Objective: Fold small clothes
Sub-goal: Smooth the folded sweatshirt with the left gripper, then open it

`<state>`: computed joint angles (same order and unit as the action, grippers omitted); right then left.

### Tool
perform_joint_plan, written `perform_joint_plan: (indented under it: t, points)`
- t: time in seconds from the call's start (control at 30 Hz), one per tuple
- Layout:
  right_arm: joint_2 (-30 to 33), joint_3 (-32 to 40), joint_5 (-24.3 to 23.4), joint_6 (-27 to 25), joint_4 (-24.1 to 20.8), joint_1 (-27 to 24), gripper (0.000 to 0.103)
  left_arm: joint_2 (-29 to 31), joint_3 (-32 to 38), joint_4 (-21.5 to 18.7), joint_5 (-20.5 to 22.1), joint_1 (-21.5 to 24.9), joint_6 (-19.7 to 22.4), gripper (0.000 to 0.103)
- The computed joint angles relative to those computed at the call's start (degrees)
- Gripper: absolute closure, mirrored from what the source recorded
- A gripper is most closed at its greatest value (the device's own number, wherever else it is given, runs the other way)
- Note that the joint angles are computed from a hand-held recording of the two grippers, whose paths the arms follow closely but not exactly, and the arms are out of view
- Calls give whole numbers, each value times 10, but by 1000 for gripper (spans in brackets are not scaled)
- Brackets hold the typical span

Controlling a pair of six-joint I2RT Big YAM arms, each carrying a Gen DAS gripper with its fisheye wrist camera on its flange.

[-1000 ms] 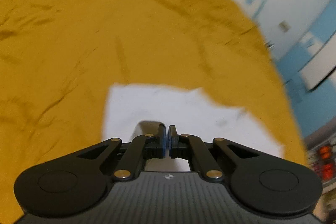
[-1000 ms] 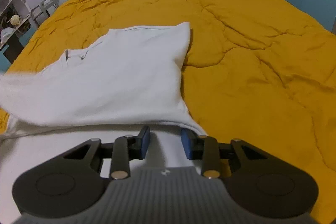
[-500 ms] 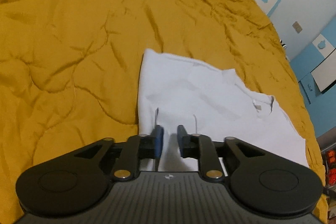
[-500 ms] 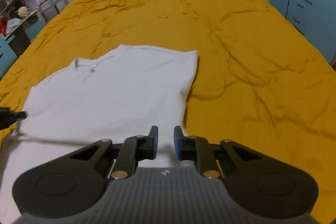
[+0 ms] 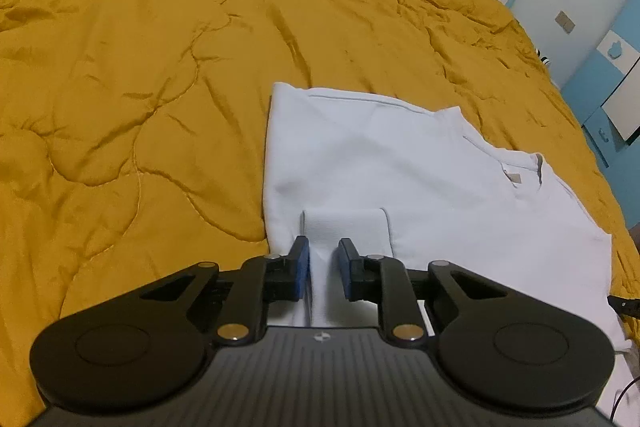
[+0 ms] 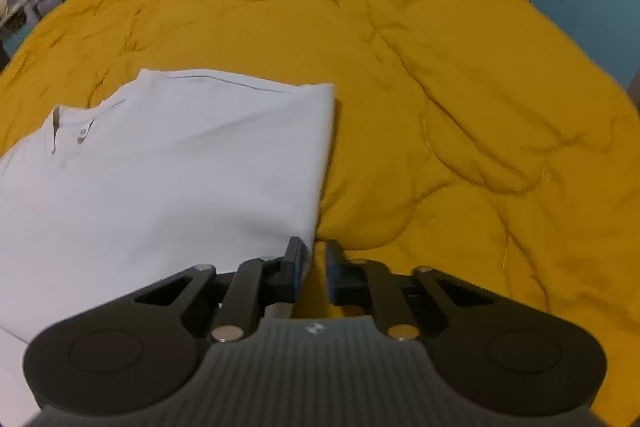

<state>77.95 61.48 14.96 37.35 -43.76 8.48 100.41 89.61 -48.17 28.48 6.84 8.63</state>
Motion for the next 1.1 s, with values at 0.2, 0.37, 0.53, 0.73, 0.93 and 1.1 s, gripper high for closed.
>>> perform_joint_plan:
  t: [0.2, 0.37, 0.53, 0.73, 0.93, 1.1]
  points:
    - [-51, -9, 12, 12, -18, 13, 101, -6, -6, 8, 4, 2, -4, 80]
    - [-81, -2, 30, 8, -41, 68, 99, -35, -9, -22, -7, 6, 23, 79]
    - [-87, -16, 26, 29, -65, 99, 99, -61, -27, -52, -4, 7, 90, 79]
    - [-80, -34, 8, 68, -64, 97, 103, -47, -21, -73, -35, 3, 80, 74]
    - [-130, -16, 35, 39, -81, 130, 94, -108, -47, -96, 16, 22, 145, 62]
    - [-193, -2, 75, 27, -129, 181, 87, -166, -68, -161, 62, 50, 255, 62]
